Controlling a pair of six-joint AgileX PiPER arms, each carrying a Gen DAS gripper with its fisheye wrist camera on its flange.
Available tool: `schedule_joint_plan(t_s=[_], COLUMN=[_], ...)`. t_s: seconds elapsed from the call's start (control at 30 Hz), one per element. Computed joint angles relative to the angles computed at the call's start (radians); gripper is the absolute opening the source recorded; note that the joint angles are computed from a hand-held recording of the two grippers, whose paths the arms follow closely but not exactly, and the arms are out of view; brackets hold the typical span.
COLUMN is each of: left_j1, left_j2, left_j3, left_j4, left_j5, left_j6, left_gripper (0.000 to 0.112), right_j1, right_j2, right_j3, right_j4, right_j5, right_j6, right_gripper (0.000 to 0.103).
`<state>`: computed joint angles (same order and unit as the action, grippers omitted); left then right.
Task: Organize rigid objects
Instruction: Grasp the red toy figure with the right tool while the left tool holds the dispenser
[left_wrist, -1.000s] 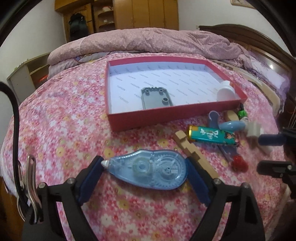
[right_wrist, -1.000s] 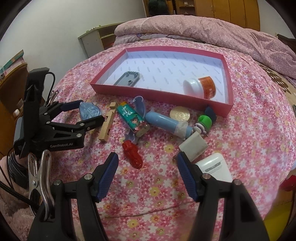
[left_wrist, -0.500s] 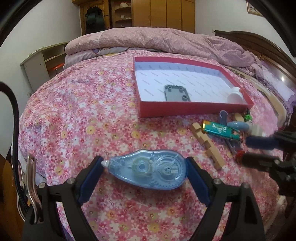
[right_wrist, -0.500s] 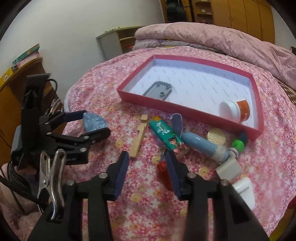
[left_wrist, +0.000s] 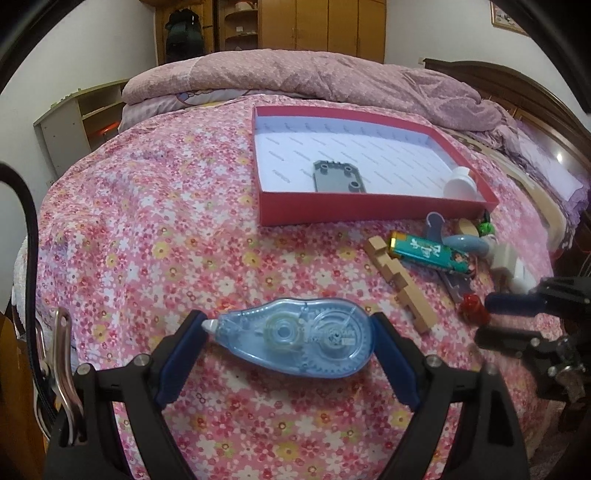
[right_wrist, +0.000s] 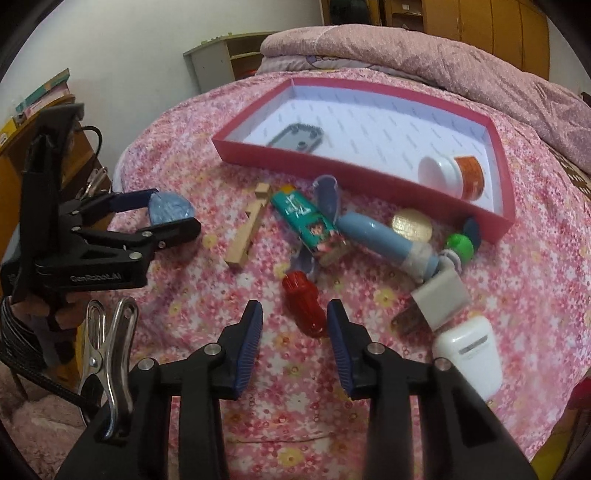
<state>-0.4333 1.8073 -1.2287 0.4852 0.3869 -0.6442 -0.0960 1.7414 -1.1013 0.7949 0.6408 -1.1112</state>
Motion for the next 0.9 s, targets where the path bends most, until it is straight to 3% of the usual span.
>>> schedule_joint_plan(t_s=[0.13,0.27,0.33,0.9], left_j1=[-0.003,-0.006,-0.008,-0.02], left_j2=[-0.001,0.003,0.003,-0.032], left_j3=[0.001,-0.006,-0.009,-0.02], left_j4=[-0.006,-0.026,-0.035,-0.093], left_j5=[-0.002,0.003,0.006,0.002], left_j6=[0.001,0.019,0.028,0.051], left_gripper=[0.091,0.091,0.091,0.091], right_j1=[0.005,0.003,-0.008,-0.115], right_j2=[0.016,0.017,0.022,-0.02], right_j3=[0.0,0.01,0.007,0.013], right_j4=[0.0,0.024,0.041,0.156], right_j5=[-0.018,-0.038,-0.023,0.088], right_j6=[0.0,-0.025,-0.036,-0.117], right_gripper=[0.037,0.021,0.018,0.018])
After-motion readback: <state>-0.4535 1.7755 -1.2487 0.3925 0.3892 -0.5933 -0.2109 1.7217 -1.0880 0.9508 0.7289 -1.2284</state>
